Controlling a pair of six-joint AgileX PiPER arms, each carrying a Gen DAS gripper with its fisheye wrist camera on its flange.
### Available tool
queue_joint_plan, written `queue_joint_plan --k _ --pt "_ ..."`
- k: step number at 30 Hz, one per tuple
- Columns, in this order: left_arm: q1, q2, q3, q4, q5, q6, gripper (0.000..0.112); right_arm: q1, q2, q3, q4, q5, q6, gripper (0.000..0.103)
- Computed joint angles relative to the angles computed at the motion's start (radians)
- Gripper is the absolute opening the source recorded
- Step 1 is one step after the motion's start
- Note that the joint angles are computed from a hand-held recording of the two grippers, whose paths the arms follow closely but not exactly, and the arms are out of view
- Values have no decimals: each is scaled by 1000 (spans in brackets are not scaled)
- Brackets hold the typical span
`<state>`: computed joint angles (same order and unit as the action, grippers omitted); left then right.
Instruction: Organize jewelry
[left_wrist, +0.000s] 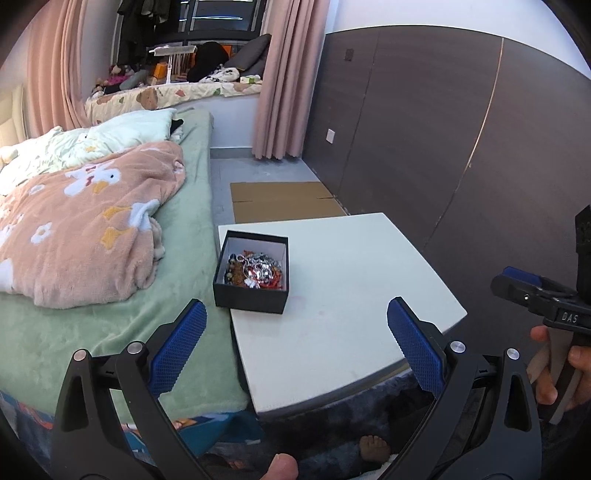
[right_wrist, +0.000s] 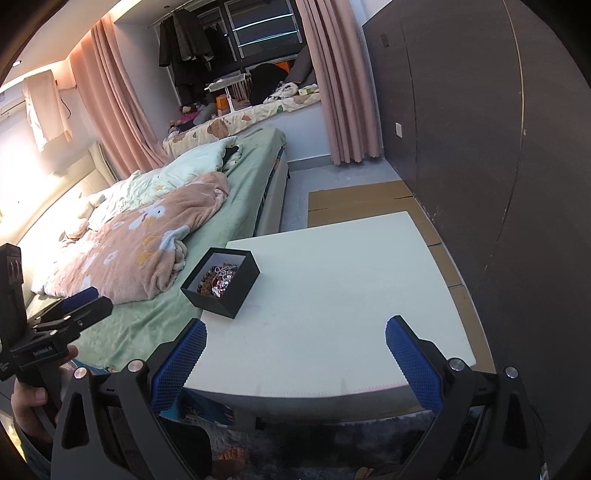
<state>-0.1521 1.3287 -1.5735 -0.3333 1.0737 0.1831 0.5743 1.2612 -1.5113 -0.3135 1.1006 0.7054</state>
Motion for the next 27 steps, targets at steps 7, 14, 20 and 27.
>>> queue_joint_plan --k 7,14,20,27 --pt "-26 -41 84 26 -50 6 98 63 -25 77 -75 16 60 95" --pt "-51 -77 124 73 -103 -39 98 79 -35 97 -89 17 83 95" --pt "-105 -101 144 161 -129 -100 98 109 -37 101 -119 17 104 95" --pt "-131 -114 154 196 -151 -122 98 138 -34 101 -155 26 134 95"
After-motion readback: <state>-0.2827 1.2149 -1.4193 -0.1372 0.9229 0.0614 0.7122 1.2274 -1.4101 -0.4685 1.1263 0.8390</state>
